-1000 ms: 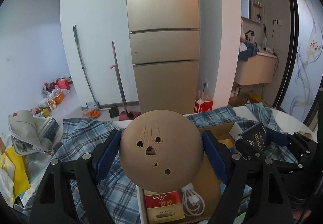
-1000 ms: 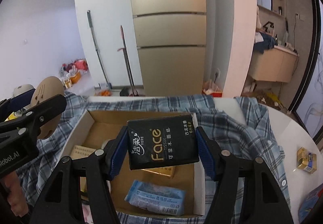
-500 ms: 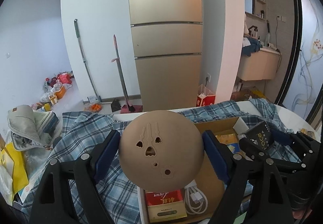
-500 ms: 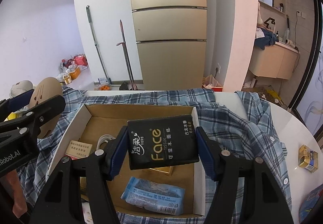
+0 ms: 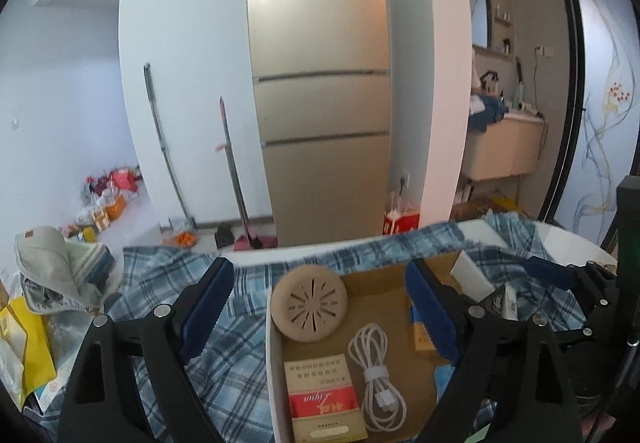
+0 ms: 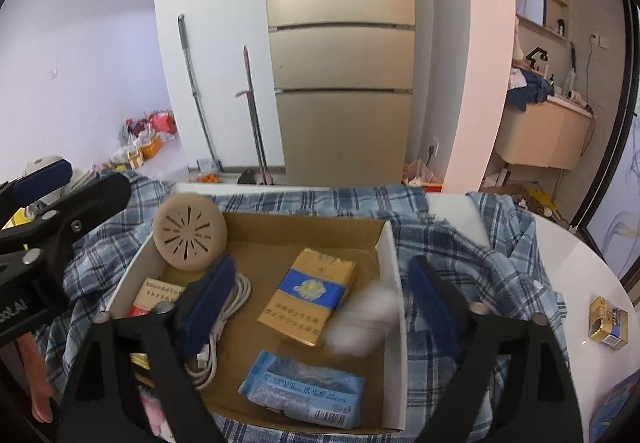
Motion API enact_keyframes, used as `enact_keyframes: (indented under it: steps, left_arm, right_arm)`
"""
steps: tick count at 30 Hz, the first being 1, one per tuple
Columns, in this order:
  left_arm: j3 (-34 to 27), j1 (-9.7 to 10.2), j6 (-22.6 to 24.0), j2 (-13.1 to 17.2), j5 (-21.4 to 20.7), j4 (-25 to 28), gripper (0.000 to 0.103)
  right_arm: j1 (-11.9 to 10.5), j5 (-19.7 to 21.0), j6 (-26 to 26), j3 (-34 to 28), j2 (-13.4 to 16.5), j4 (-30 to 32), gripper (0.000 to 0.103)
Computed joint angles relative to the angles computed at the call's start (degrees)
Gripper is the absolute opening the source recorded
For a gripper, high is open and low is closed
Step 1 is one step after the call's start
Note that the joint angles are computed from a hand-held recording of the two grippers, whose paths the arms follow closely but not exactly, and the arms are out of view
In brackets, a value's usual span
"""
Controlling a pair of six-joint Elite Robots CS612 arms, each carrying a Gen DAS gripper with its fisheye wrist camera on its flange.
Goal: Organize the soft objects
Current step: 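Raise both grippers away from the cardboard box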
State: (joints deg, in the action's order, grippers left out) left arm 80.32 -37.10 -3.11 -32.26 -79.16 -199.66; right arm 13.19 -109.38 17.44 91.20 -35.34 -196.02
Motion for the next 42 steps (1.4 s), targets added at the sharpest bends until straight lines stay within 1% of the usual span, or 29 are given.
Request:
enact_keyframes:
  steps: [3,5,8,10,14,17,20,22,24,26,30,32,33,35,39,42]
  left_arm:
    - [0.6,0.00,0.2,-0.1,-0.4,-3.4,0.092]
    - [1.0,-0.03,-0.1,-0.2,-0.5,-5.0,0.103]
    - [1.5,-0.22,-0.7,0.0,0.9,-9.5,0.103]
    - [1.8,-0.08,-1.0,-0.3,0.1,-10.4,0.103]
    - [2.5,-0.18,-1.3,-0.5,1.0,-12.6,0.103]
    - [3.1,-0.51,-0.1,-1.0,2.0,-13.4,0.103]
    - [4.3,-0.91,1.5,-1.7,2.5,-15.5,0.103]
    - [5.3,-1.24,2.2,-2.4,3.2,-17.3,0.103]
    - [6.7,-1.35,2.4,-3.3,3.0,-19.5,0.103]
    - [7.8,-1.43,2.8,-4.1,3.0,-21.1,0.103]
    - [11.5,-1.71,3.9,-5.8,2.9,-26.0,0.103]
    - [13.5,-1.79,4.8,-6.6,1.9,-27.7,0.103]
    - [14.6,-2.00,5.2,-6.8,2.4,-29.5,0.103]
    - [16.3,-2.25,4.8,-6.9,3.1,-33.3,0.103]
    - [20.4,-2.10,2.8,-7.5,1.6,-38.7,0.103]
    - [22.1,-2.68,4.9,-6.7,3.8,-43.4,0.103]
  right_arm:
    - [0.2,-1.6,-0.3,0.1,0.3,-2.9,0.101]
    - [0.3,-2.5,-0.3,0.2,0.4,-4.2,0.102]
    - [0.4,-3.5,-0.7,0.3,0.5,-5.9,0.102]
    - [0.5,-4.0,-1.1,0.2,0.6,-6.8,0.102]
    - [0.7,-5.2,-2.0,0.1,0.8,-8.8,0.102]
    - [0.9,-6.1,-3.0,0.4,0.6,-10.3,0.102]
    - [1.2,-7.0,-3.6,0.7,0.4,-12.0,0.102]
    - [1.5,-8.0,-4.2,0.9,0.1,-13.2,0.102]
    - [1.7,-8.8,-5.3,1.3,-0.3,-14.8,0.102]
    - [2.1,-10.4,-6.3,1.8,-0.7,-16.6,0.102]
    - [2.7,-11.4,-6.6,3.6,-1.6,-20.6,0.102]
    - [3.3,-12.4,-7.0,4.5,-2.0,-22.1,0.102]
    - [3.6,-13.1,-7.1,4.8,-2.0,-22.8,0.102]
    - [4.2,-14.5,-6.5,5.7,-2.3,-23.9,0.102]
    - [5.3,-15.3,-6.4,8.1,-2.7,-27.9,0.102]
    - [6.4,-16.2,-8.4,9.4,-2.2,-32.3,0.102]
